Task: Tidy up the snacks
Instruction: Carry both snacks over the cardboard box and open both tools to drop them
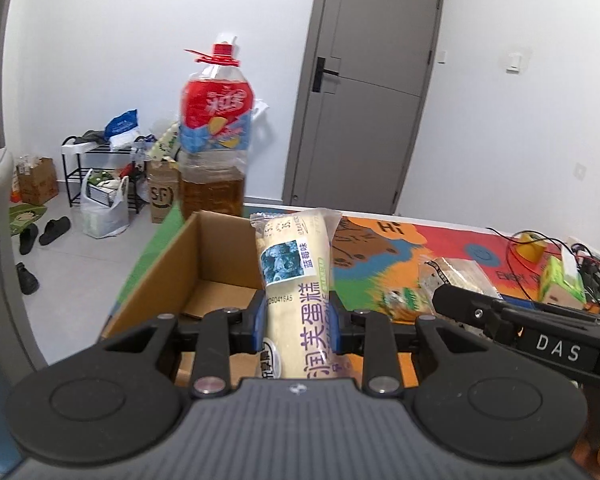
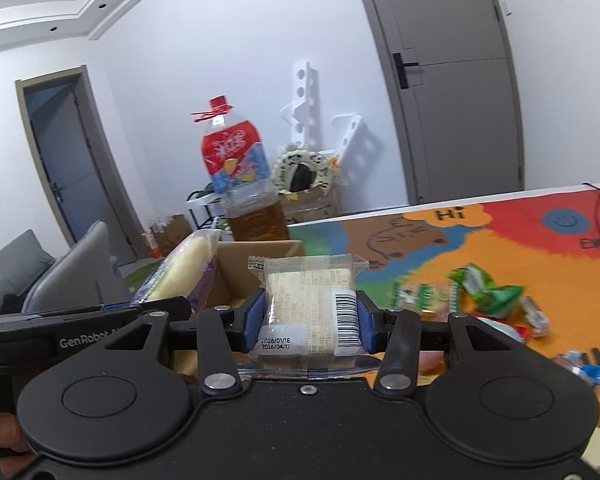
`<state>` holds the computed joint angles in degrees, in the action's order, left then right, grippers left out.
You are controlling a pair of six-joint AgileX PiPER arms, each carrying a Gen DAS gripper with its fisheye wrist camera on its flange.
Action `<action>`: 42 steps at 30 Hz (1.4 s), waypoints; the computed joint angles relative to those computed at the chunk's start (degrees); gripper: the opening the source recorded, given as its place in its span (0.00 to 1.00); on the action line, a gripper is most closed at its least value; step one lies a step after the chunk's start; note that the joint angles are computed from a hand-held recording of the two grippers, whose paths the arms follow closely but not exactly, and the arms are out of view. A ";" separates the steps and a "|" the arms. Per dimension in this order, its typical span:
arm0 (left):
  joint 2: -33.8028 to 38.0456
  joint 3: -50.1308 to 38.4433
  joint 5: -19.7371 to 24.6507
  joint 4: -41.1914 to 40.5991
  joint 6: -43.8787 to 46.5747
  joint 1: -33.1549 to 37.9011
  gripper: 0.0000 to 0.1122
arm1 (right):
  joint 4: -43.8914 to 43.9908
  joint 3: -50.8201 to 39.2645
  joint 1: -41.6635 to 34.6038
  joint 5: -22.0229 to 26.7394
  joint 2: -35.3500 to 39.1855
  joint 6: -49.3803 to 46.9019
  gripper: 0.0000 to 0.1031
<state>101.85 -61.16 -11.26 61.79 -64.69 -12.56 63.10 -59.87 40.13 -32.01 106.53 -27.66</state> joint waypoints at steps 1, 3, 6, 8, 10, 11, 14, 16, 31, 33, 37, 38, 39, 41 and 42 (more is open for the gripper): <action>0.23 -0.52 -0.04 2.15 -2.03 0.59 0.26 | -0.06 -1.10 -0.01 0.52 0.53 -0.32 0.45; 0.70 -1.43 -0.02 5.78 -5.35 1.66 0.26 | 0.57 -3.29 -0.04 1.55 1.69 -1.34 0.45; 1.80 -3.14 -0.19 11.55 -10.68 3.07 0.26 | 1.47 -6.52 -0.32 3.30 3.57 -2.63 0.45; 2.80 -4.34 -0.37 14.35 -13.18 3.82 0.26 | 3.04 -9.05 -0.50 4.31 5.10 -4.62 0.45; 3.81 -5.63 -0.31 16.71 -15.37 4.40 0.26 | 3.82 -11.02 -0.62 5.08 6.36 -5.62 0.45; 4.31 -6.33 -0.21 18.45 -17.07 4.68 0.26 | 4.52 -12.04 -0.68 5.48 6.96 -6.53 0.45; 6.48 -9.30 -0.39 26.46 -25.02 5.57 0.26 | 5.95 -14.60 -0.83 6.44 8.56 -8.49 0.45; 7.76 -11.10 -0.33 31.40 -29.76 5.83 0.26 | 6.97 -16.12 -0.95 7.00 9.53 -9.43 0.45; 6.33 -9.91 -0.04 29.76 -29.27 8.88 0.30 | 11.10 -24.55 -1.21 10.25 14.81 -13.59 0.45; 5.78 -9.26 -0.21 29.97 -29.23 9.39 0.33 | 11.60 -25.62 -1.38 11.01 15.37 -14.05 0.46; 4.33 -7.20 -0.24 26.78 -26.39 9.96 0.50 | 9.44 -23.91 -1.36 10.52 14.22 -10.76 0.65; 4.20 -6.92 -0.30 26.25 -25.81 10.00 0.53 | 7.88 -22.50 -1.30 9.84 13.40 -8.51 0.68; 3.81 -6.33 -0.44 25.26 -24.78 9.96 0.57 | 7.52 -21.41 -1.26 9.33 12.70 -7.80 0.69; 3.07 -5.16 -0.55 21.58 -21.42 9.63 0.63 | 7.43 -18.59 -1.14 8.34 10.85 -7.29 0.72; 2.67 -4.50 -0.74 19.01 -18.92 9.47 0.66 | 6.97 -16.59 -0.94 7.48 9.67 -6.28 0.74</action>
<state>104.52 -65.66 -12.01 80.80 -83.60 -3.08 70.08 -76.46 39.18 -24.53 116.20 -33.94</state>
